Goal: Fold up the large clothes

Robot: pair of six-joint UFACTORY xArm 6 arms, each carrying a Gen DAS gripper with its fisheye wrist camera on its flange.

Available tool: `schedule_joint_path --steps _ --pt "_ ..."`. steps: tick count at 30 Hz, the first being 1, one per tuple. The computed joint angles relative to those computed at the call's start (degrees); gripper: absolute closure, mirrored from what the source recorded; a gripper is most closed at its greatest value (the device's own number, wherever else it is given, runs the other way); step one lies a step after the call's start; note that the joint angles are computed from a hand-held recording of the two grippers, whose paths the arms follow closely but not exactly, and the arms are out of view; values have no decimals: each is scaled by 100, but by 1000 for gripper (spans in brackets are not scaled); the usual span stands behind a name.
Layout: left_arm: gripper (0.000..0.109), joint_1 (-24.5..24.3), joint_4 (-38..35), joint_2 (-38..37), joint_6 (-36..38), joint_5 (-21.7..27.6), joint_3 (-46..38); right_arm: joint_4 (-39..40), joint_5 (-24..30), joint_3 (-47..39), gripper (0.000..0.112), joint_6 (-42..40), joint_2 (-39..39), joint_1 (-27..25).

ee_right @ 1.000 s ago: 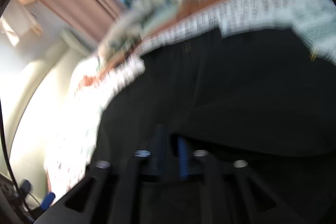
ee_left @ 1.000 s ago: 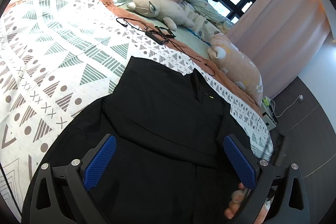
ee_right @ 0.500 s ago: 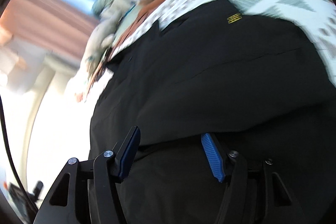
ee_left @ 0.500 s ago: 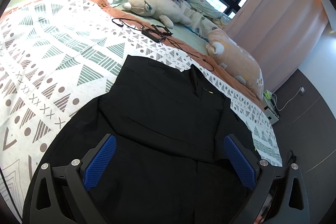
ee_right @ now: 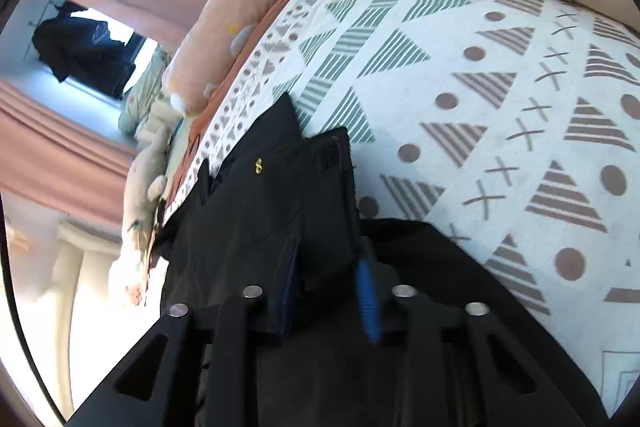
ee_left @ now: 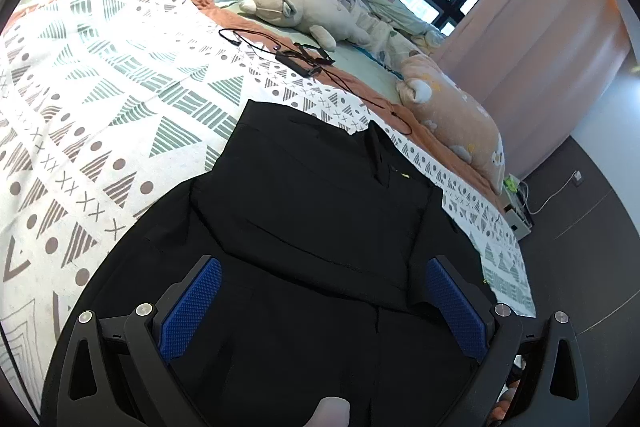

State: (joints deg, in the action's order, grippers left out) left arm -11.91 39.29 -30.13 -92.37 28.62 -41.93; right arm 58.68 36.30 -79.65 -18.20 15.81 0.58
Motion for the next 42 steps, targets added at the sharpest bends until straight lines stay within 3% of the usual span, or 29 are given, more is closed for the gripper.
schedule_joint_path --steps 3,8,11,14,21,33,40,42 --pt "6 -37 13 -161 86 123 5 -28 -275 137 101 -213 -222 136" --pt "6 -169 117 -870 62 510 317 -95 -606 -225 103 -793 -281 444" --pt "6 -322 426 -1479 -131 1166 510 -319 -986 -106 103 -833 -496 724" --pt "6 -294 265 -1916 63 1624 688 -863 -1303 32 103 -758 -709 1119" --pt "6 256 -323 -2648 951 1633 1116 -1561 -1374 -148 103 -505 -847 1935" --pt "6 1811 -1832 -3905 2140 1384 2073 -2410 -1278 -1172 103 -34 -317 3192" --pt "6 1787 -1780 -3773 2165 1350 2020 -2758 -1063 -1744 103 323 384 3634" --pt "6 1781 -1758 -3748 2166 1342 2000 -2739 -841 -1940 94 400 640 3697"
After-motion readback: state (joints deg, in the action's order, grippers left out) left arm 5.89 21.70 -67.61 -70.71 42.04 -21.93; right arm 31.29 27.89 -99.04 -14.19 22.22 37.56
